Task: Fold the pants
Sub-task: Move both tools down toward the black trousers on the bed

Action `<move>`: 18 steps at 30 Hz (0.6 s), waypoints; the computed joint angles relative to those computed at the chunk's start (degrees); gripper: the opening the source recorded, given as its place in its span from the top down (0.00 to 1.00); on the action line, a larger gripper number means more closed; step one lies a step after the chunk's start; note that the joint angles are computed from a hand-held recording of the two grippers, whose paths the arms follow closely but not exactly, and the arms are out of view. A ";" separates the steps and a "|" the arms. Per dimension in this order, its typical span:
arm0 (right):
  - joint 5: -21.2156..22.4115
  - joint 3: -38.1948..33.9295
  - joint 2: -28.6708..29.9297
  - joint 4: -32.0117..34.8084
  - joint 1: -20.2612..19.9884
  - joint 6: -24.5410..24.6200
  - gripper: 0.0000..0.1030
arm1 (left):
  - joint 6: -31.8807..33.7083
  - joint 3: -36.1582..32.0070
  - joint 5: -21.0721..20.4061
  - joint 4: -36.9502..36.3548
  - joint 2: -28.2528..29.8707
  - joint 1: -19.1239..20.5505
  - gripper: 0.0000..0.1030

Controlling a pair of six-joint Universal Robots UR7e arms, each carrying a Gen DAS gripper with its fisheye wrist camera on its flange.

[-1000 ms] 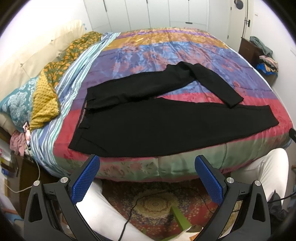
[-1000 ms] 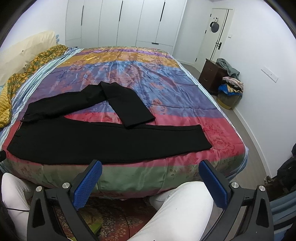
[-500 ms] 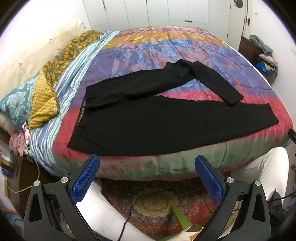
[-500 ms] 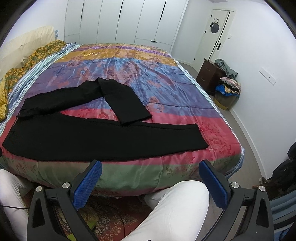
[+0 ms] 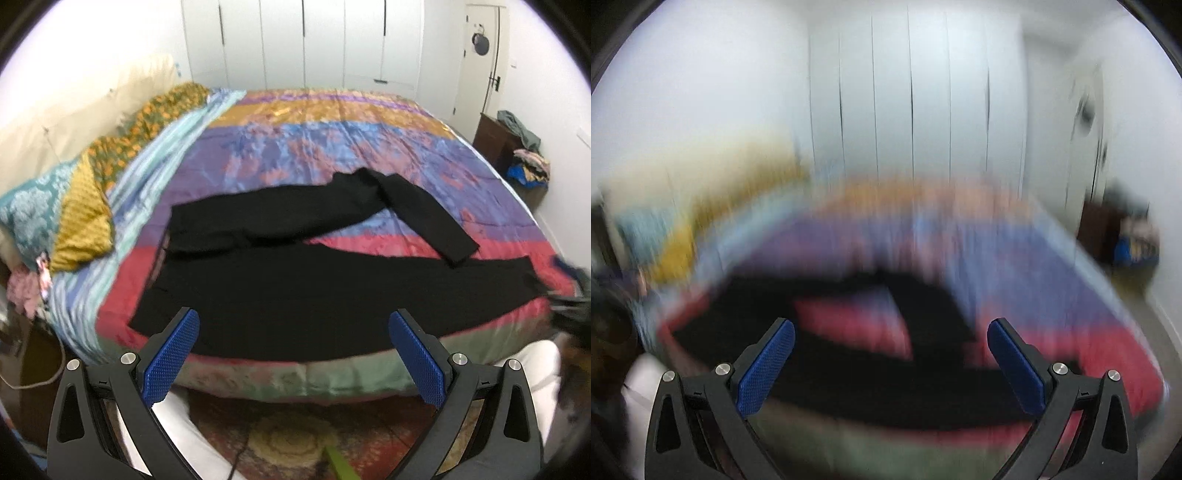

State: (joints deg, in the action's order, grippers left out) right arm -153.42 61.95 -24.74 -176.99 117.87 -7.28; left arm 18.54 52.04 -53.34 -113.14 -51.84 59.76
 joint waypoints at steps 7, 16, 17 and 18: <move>4.88 -4.38 2.90 5.57 -8.40 -3.48 0.19 | -0.96 0.94 3.37 2.80 0.72 0.56 0.01; 7.55 -18.99 9.18 21.68 -14.94 -6.73 0.32 | -3.81 -3.85 4.92 7.93 4.99 1.39 0.01; 7.63 -19.92 9.60 23.12 -15.51 -6.40 0.33 | -4.06 -4.44 5.11 8.74 5.57 1.45 0.01; 8.10 -20.27 9.59 24.41 -16.02 -5.82 0.45 | -4.17 -4.99 5.45 9.45 6.17 1.57 0.01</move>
State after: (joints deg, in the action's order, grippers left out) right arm -145.33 41.68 -15.15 -152.59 101.85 -13.10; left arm 14.37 47.05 -47.89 -103.69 -45.66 61.33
